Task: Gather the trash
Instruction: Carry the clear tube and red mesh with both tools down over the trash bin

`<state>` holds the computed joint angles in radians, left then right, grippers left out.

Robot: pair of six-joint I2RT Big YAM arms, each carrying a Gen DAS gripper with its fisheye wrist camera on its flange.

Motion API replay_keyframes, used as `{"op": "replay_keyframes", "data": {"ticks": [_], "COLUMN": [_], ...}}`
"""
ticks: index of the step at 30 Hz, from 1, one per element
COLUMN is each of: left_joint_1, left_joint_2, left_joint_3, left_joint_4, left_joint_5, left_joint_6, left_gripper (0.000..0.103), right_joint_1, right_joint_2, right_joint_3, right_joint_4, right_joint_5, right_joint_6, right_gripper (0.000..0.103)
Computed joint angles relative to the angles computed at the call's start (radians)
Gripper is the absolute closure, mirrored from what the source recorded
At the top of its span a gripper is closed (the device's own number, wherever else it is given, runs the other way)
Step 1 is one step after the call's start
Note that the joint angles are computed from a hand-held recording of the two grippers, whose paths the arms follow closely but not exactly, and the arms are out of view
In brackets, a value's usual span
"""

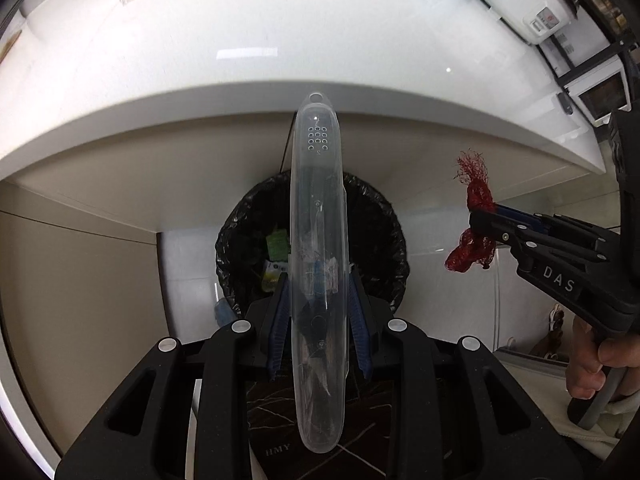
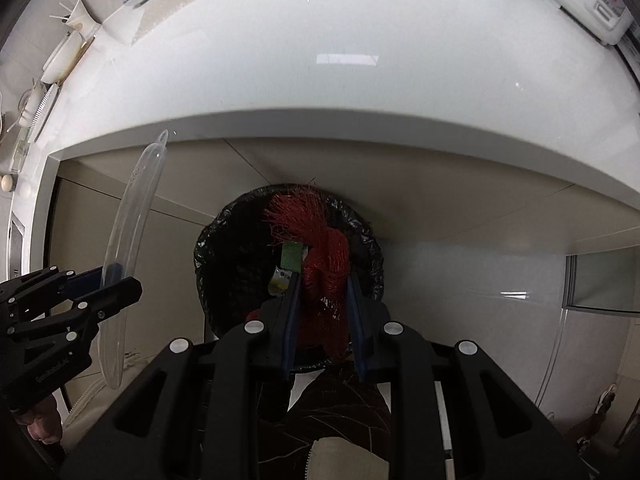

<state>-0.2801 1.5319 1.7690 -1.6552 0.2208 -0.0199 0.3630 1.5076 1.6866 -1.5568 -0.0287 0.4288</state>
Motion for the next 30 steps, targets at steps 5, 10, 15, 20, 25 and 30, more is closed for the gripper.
{"op": "replay_keyframes", "data": {"ticks": [5, 10, 15, 20, 25, 30], "left_joint_1": [-0.012, -0.021, -0.027, -0.033, -0.043, -0.055], "left_joint_2": [0.004, 0.004, -0.001, 0.004, 0.019, 0.025], "left_joint_3": [-0.059, -0.127, -0.192, -0.240, -0.260, -0.267], "left_joint_4": [0.037, 0.102, 0.179, 0.223, 0.245, 0.261], "left_joint_5": [-0.024, -0.040, -0.051, -0.051, -0.052, -0.039], "left_joint_6": [-0.005, -0.010, -0.009, -0.008, -0.022, -0.022], "left_gripper": [0.076, 0.075, 0.075, 0.075, 0.075, 0.075], "right_joint_1": [0.001, -0.006, -0.009, -0.023, -0.027, -0.014], "right_joint_2": [0.014, 0.036, 0.046, 0.066, 0.081, 0.090], "right_joint_3": [-0.033, -0.081, -0.118, -0.123, -0.128, -0.127], "right_joint_4": [0.032, 0.069, 0.093, 0.099, 0.098, 0.096], "right_joint_5": [-0.011, -0.038, -0.061, -0.065, -0.063, -0.056], "right_joint_6": [-0.013, -0.017, -0.011, -0.023, -0.029, -0.014], "right_gripper": [0.082, 0.082, 0.082, 0.082, 0.082, 0.082]}}
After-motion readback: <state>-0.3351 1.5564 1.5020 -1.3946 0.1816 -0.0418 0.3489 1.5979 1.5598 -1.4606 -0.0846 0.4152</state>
